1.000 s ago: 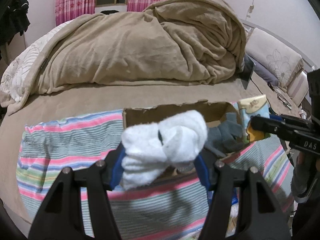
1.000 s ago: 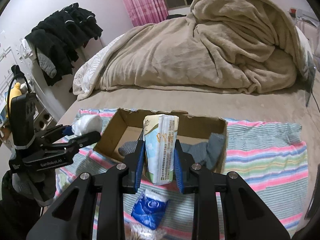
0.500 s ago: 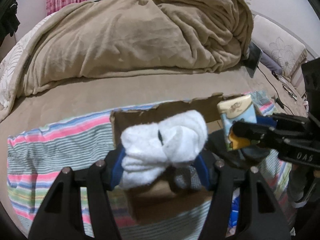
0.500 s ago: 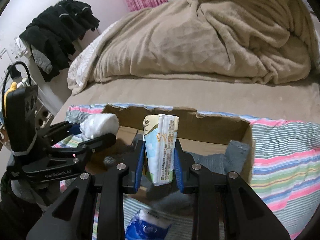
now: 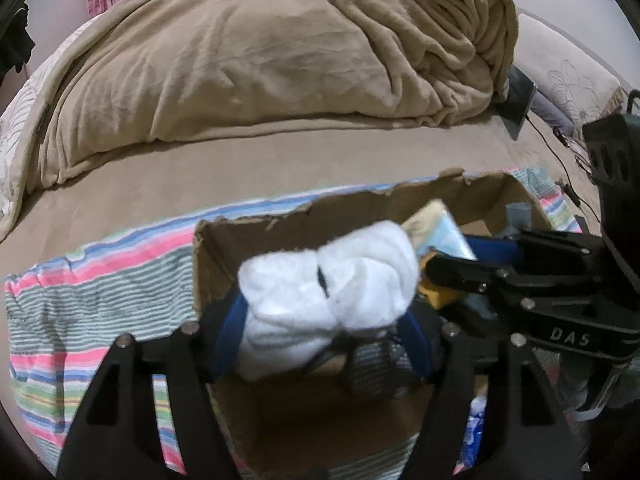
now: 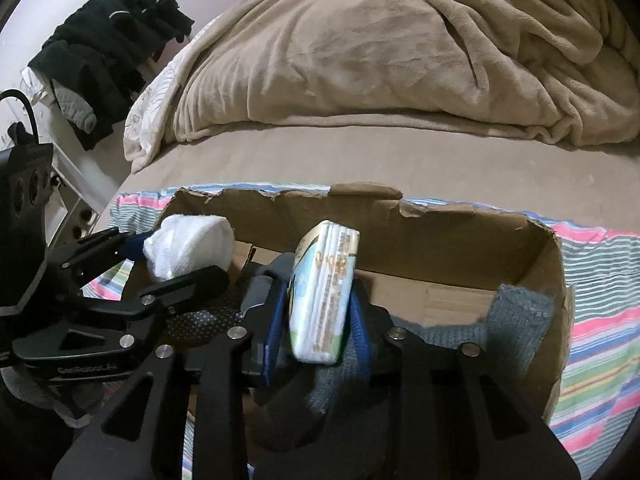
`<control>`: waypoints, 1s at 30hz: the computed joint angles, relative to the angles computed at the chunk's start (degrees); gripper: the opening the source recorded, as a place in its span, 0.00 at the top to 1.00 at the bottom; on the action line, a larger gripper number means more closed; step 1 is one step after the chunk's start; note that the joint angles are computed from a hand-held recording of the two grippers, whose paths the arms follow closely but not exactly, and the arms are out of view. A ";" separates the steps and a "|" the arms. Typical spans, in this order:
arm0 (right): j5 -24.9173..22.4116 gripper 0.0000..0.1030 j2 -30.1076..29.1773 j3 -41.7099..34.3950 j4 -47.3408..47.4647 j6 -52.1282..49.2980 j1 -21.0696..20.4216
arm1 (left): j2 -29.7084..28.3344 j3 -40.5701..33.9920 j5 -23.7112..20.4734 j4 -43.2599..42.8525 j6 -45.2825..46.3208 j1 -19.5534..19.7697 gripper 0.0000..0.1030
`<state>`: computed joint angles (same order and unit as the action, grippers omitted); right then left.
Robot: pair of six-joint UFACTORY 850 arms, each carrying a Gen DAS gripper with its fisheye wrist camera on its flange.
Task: Organize objects
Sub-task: 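Lower the white socks into the box while the right gripper drops the tissue pack in, then grasp the snack bag with the left gripper while the right gripper grasps the cotton swab bag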
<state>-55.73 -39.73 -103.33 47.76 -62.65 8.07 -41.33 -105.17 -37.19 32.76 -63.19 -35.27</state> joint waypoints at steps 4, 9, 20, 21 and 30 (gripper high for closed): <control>0.61 0.52 1.16 1.03 1.13 -0.72 -0.43 | 0.34 0.00 -1.02 1.10 -1.54 -0.54 0.28; 0.62 0.50 3.61 2.99 2.08 -1.84 -1.41 | 2.44 1.86 -2.33 5.40 -6.48 -1.65 0.19; -0.04 0.50 10.14 9.52 4.47 -5.11 -4.68 | 4.54 3.04 -5.93 8.54 -8.61 -3.60 0.07; -0.06 0.50 10.58 10.01 4.52 -5.27 -4.87 | 4.71 3.17 -6.37 8.40 -8.84 -3.79 0.07; -0.17 0.50 14.67 14.83 4.63 -6.71 -6.94 | 10.88 10.79 -5.80 12.89 -19.17 -6.25 0.07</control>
